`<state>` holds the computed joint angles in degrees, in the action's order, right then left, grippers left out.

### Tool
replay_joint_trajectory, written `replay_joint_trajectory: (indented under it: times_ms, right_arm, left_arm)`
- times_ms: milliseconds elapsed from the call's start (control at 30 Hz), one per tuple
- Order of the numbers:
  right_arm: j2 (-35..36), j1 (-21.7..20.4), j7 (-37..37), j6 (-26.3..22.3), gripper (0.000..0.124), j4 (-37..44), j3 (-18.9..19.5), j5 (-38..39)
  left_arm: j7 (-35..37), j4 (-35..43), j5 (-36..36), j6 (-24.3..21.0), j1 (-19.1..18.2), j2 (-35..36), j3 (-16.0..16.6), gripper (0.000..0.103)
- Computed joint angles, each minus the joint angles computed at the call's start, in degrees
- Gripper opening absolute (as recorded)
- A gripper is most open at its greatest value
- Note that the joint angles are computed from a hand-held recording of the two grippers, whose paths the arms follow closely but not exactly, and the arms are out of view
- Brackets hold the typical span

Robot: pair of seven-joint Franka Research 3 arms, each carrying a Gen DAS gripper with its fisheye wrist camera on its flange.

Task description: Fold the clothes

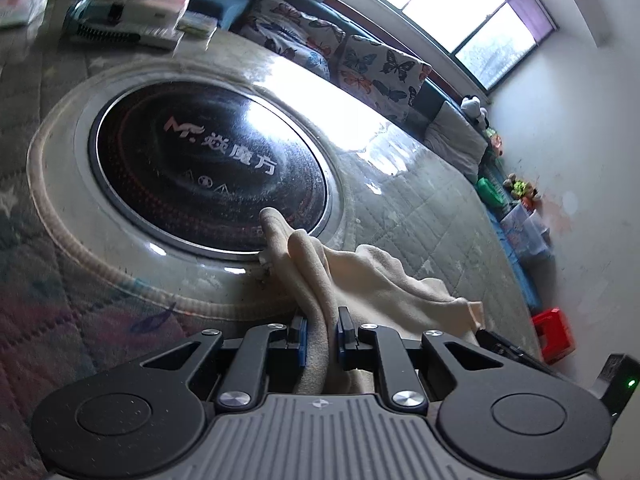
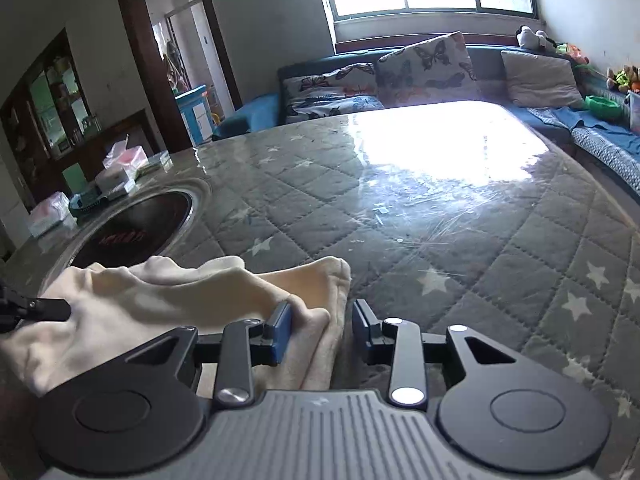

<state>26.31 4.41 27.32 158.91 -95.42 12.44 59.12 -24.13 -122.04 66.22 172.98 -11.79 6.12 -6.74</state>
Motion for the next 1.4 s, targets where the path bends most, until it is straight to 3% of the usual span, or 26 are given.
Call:
replay_joint_trajectory:
  times_ms: [67,167,400,667,1033,1167,1233,1333,1400]
  right_arm:
    - [-0.17,-0.39,-1.29,-0.6,0.033,-0.2,0.54,0.68]
    - [-0.64,-0.69,-2.51,-2.36,0.011,-0.46,0.78,1.71]
    - [-4.06,-0.94,-11.41,0.57,0.009,-2.44,0.96,9.95]
    - [-4.31,0.13,-14.02,7.63,0.009,0.19,-1.73,11.9]
    - [0.75,-0.58,1.94,14.08,0.009,5.11,-4.89,-4.01]
    - [4.47,3.12,14.72,13.38,0.009,7.22,-11.09,-13.89]
    - [6.66,5.99,21.68,13.2,0.009,8.33,-15.54,-18.85]
    - [7.71,7.29,28.02,12.14,0.011,8.65,-18.22,-23.06]
    - [7.0,5.33,27.29,12.83,0.011,7.84,-15.64,-23.24]
  left_arm:
    - [1.02,0.2,0.16,-1.41,-0.3,-0.12,-0.3,0.015]
    - [4.08,1.19,-0.74,-4.0,-0.71,-0.07,-1.02,0.015]
    - [13.85,7.25,-2.6,-6.27,-1.72,2.56,-1.75,0.014]
    - [27.86,21.8,-11.07,-6.29,-5.08,13.39,-1.02,0.014]
    - [48.23,40.17,-25.41,-8.38,-8.71,28.25,-1.39,0.014]
    - [55.02,44.37,-32.38,-12.37,-8.6,32.05,-3.11,0.015]
    - [55.43,44.57,-32.93,-14.05,-10.43,32.03,-0.92,0.024]
    - [56.75,43.02,-33.86,-13.89,-11.58,30.94,1.11,0.027]
    - [56.76,42.73,-33.9,-14.19,-12.37,30.49,2.34,0.027]
